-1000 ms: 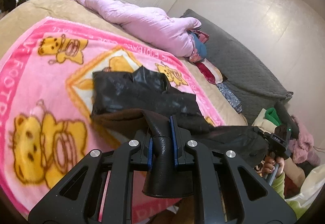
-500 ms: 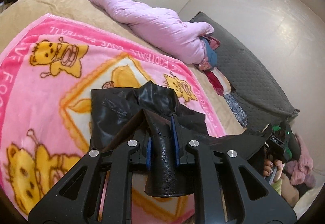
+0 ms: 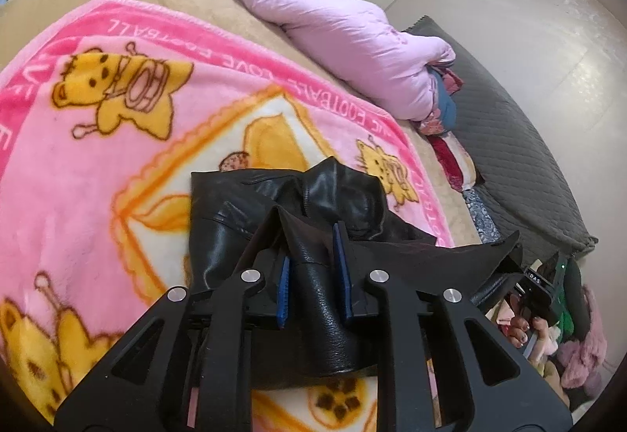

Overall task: Fold large clothes
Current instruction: 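Lift the hem with both tools and fold it up toward the collar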

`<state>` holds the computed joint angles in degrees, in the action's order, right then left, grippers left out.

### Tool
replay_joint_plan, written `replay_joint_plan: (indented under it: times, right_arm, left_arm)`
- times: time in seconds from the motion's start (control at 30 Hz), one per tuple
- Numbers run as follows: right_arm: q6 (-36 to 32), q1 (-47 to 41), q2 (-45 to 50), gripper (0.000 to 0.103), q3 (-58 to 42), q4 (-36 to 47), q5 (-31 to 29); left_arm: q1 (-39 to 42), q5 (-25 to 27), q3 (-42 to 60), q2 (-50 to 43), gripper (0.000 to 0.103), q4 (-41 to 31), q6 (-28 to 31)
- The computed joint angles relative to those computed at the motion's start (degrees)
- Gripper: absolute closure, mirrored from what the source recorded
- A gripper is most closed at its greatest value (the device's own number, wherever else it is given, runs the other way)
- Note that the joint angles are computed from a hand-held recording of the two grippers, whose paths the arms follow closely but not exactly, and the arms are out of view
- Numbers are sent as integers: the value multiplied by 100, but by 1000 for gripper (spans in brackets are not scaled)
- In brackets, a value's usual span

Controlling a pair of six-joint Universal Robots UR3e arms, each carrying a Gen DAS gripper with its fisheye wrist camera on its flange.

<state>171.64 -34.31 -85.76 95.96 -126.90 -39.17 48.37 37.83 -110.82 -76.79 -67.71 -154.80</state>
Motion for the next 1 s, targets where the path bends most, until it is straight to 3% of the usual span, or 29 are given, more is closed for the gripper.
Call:
replay_joint_plan:
  times: [0.17, 0.37, 0.4, 0.47, 0.5, 0.53, 0.6, 0.73, 1.0]
  right_arm:
    - [279, 111, 352, 90, 7, -424, -143]
    - [635, 436, 1126, 86, -900, -108, -533]
    - [703, 481, 1245, 80, -1028, -99, -557]
    - [924, 473, 1344, 58, -989, -393, -487]
    - [1114, 442, 1325, 33, -830, -745, -474]
    - [1340, 360, 1275, 25, -555, -1269, -458]
    - [1367, 192, 1260, 25, -285, -1706, -267]
    - [958, 66, 1103, 25, 59, -2053, -245]
    - [-897, 1441, 1305, 25, -210, -2403, -2273]
  left_arm:
    - [-190, 93, -48, -320, 88, 598, -319]
    - [-420, 110, 227, -823, 82, 985, -737]
    - [-414, 42, 228, -843, 78, 1037, -776]
    - [-402, -82, 205, -838, 72, 1093, -774]
    - [-407, -86, 176, -819, 68, 1134, -770]
    - [-387, -132, 114, -792, 66, 1173, -739]
    - [-257, -193, -211, -631, 52, 1778, -936]
    - [3, -225, -521, -411, 51, 2493, -1001]
    - [-988, 1466, -1028, -1098, 51, 3651, -731]
